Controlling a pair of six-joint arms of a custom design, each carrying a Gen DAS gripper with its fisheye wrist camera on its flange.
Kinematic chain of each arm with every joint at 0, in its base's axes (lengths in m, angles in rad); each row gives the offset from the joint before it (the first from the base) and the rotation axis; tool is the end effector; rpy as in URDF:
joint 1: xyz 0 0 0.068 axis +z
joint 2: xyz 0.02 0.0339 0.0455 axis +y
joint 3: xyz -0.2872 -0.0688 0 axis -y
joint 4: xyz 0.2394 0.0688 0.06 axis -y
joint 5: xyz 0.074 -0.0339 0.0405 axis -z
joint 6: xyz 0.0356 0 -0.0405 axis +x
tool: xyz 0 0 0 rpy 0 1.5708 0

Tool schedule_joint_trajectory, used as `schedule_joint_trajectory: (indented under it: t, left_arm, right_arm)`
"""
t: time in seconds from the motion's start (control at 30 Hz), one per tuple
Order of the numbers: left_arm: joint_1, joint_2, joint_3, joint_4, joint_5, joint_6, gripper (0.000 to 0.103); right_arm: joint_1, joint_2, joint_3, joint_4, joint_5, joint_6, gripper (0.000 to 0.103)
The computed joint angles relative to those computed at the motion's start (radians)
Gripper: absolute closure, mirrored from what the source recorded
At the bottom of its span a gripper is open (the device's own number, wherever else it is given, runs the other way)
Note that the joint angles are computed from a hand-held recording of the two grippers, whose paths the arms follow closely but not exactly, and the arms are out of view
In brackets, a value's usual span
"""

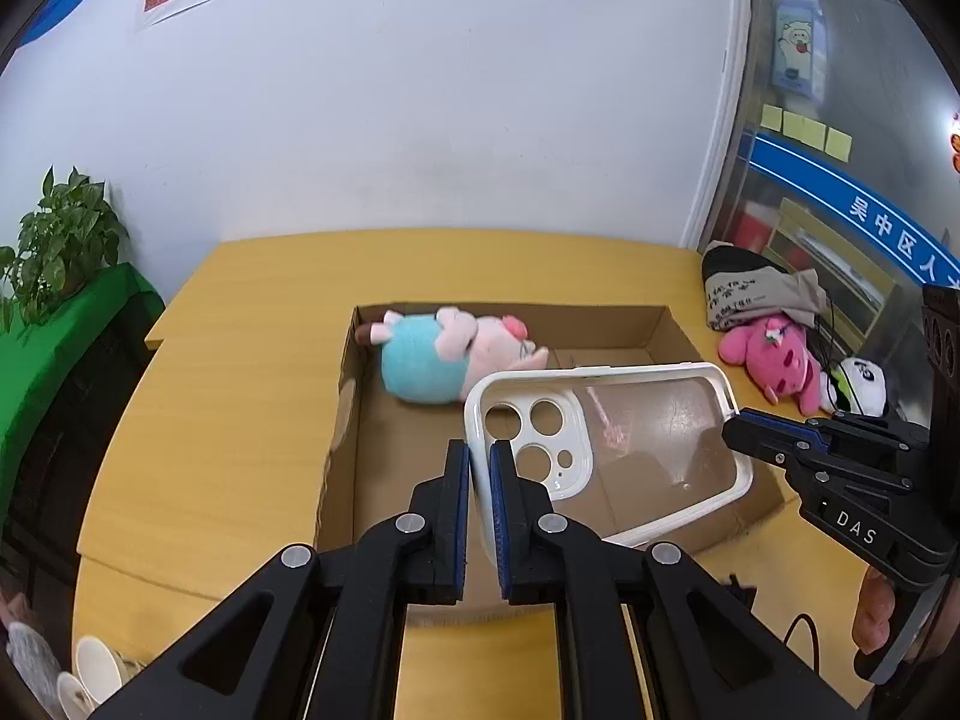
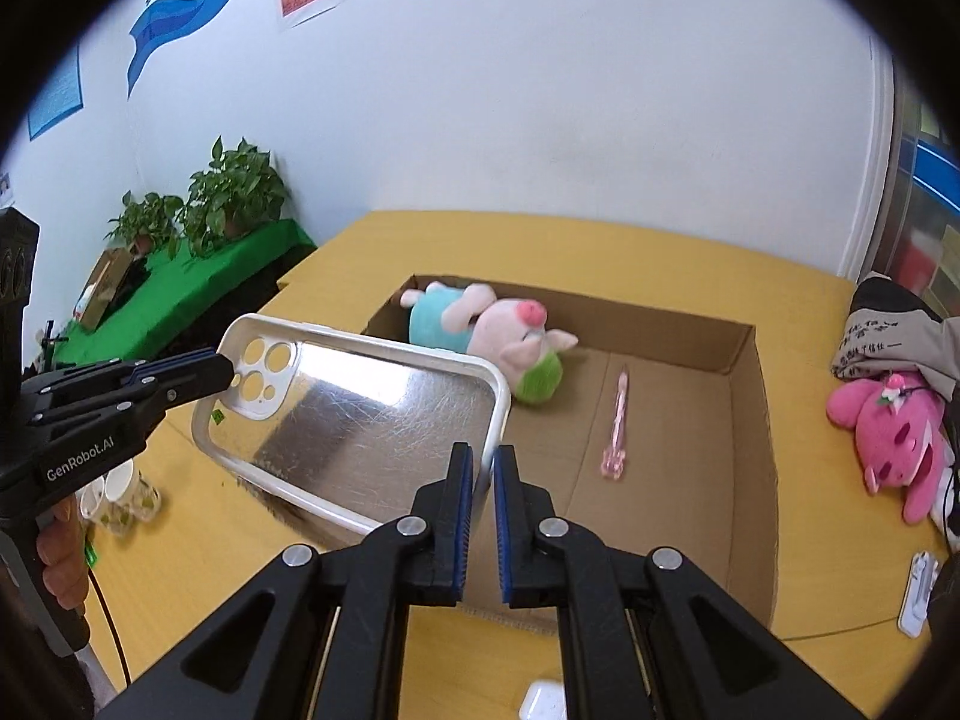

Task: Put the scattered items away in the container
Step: 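Lift the phone case with the left gripper and carry it over the box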

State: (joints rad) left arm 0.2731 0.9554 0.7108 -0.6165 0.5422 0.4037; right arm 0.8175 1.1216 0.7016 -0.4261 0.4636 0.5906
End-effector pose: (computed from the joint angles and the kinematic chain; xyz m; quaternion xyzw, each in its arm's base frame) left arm 0.1678 0.0279 0.2690 0.1518 0.8955 -0.1257 0.3991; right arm 0.1542 0.1412 0.2501 -0.0221 0.9134 0.0596 0.4020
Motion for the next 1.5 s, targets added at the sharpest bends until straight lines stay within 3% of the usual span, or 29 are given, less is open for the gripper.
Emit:
schedule_joint_trajectory:
  t: [0.2,0.33,1.0,1.2,1.5]
  left_arm:
    - [-0.089,0.091,0.061,0.061,-0.065,-0.07,0.096]
    - [-0.138,0.149,0.071,0.105,-0.112,-0.083,0.096]
    - [-0.23,0.577,0.116,0.327,-0.242,-0.088,0.096]
    - [-0.251,0.698,0.154,0.362,-0.286,-0.094,0.096]
    - [-0.305,0.918,0.249,0.389,-0.446,-0.132,0.096]
  right_arm:
    - [-0.099,0.062,0.05,0.016,-0.058,-0.073,0.097]
    - [-0.181,0.099,0.034,0.072,-0.152,-0.101,0.097]
    - [-0.374,0.462,0.069,0.288,-0.366,-0.186,0.097]
    - [-0.417,0.591,0.119,0.305,-0.418,-0.214,0.097]
    - [-0.431,0.819,0.28,0.262,-0.449,-0.213,0.097]
